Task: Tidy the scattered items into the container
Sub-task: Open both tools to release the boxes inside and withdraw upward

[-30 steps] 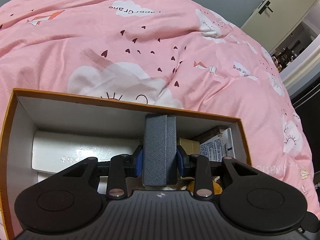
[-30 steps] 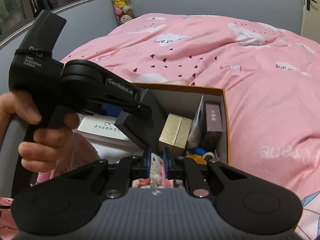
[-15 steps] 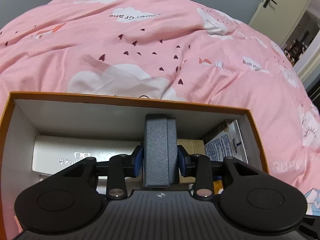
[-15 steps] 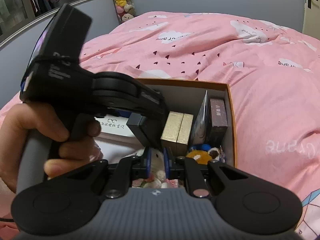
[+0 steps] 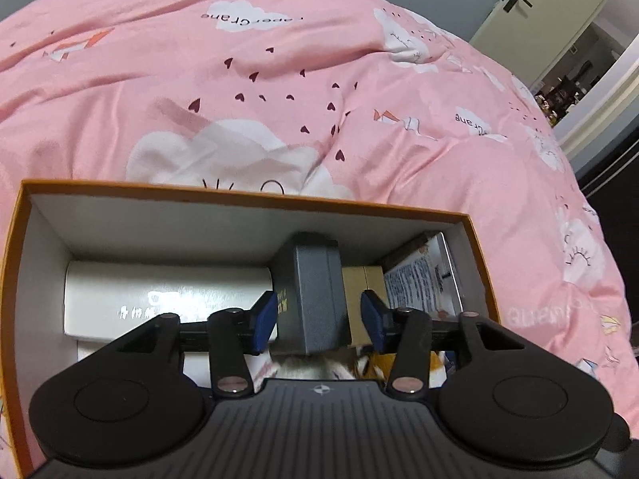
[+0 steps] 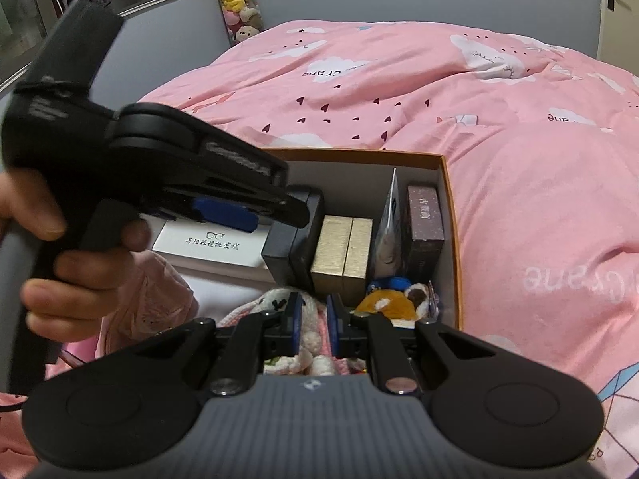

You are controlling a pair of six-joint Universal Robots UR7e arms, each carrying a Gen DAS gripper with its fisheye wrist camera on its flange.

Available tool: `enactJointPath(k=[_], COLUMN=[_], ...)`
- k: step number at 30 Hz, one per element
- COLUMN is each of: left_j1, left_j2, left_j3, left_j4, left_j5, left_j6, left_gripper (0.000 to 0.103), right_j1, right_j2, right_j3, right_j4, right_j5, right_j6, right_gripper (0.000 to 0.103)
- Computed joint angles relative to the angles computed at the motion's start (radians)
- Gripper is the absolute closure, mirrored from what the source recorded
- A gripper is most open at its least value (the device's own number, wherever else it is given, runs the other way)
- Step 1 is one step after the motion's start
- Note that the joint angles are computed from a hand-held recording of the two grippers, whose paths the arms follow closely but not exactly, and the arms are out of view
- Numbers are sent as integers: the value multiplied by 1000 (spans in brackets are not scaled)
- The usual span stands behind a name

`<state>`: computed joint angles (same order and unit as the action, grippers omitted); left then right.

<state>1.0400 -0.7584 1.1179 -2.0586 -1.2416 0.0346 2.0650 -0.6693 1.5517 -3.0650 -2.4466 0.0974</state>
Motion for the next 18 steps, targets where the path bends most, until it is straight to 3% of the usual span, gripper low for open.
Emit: enactJointPath(k=[5,18], left_j1=[2,-18], left_j2=[14,-35], left_j3=[-13,41], left_j4=[32,-15], left_j5=[22,31], left_j6=[0,61], left_gripper=[71,71], right_j1=[-2,2], right_j2=[2,1], right_j3=[-3,-12], right_j4=[12,58], right_j5=[-1,-32], right_j6=[10,53], right_gripper=[87,81])
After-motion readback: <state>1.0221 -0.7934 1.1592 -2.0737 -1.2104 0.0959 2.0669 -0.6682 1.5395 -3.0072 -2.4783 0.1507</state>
